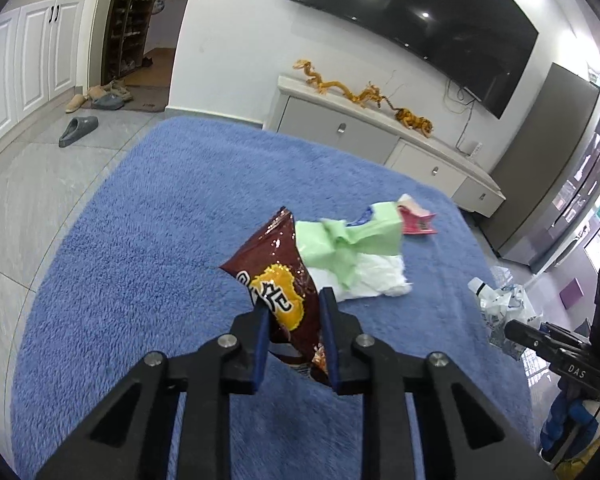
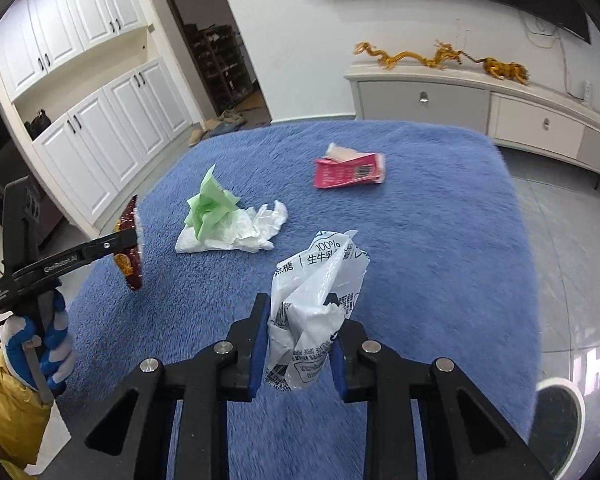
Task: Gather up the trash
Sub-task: 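Grasp the brown chip bag with the left tool while the right tool grasps the white printed bag, then carry both bags over the white bin and open both tools to drop them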
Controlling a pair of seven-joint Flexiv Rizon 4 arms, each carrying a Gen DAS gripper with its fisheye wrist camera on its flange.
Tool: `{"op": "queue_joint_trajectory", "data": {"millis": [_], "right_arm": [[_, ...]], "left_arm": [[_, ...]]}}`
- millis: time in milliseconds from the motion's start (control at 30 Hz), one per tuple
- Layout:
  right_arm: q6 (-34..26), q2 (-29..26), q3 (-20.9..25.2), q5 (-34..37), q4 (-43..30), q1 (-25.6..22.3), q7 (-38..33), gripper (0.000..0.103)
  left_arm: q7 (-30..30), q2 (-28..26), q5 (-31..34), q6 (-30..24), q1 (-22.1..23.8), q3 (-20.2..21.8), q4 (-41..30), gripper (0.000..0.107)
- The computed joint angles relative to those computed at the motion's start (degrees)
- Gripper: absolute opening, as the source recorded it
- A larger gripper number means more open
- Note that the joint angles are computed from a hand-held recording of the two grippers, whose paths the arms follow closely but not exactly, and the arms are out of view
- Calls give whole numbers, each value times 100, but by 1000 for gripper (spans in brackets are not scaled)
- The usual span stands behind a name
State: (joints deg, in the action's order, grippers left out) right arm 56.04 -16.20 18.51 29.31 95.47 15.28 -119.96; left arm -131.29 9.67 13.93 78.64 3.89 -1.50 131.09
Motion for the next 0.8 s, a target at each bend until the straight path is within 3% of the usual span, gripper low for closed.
{"op": "queue_joint_trajectory", "data": {"millis": [200,367,567,800], "right_arm": [[165,486,-66,472,352,-264,-206,25],[274,889,-295,854,646,-438,-427,25],[349,1219,-733,1216,939,-708,-547,25],[690,1241,-1187,1038,1248,-1105,-365,25]], "left_arm": [[-118,301,156,-260,-53,-254,-194,22],[70,165,31,-264,-324,-420,-546,22],[751,-640,-549,-33,-987,-531,-1353,22],[1778,-1879,-1290,-132,-1700,-736,-2578,22]]}}
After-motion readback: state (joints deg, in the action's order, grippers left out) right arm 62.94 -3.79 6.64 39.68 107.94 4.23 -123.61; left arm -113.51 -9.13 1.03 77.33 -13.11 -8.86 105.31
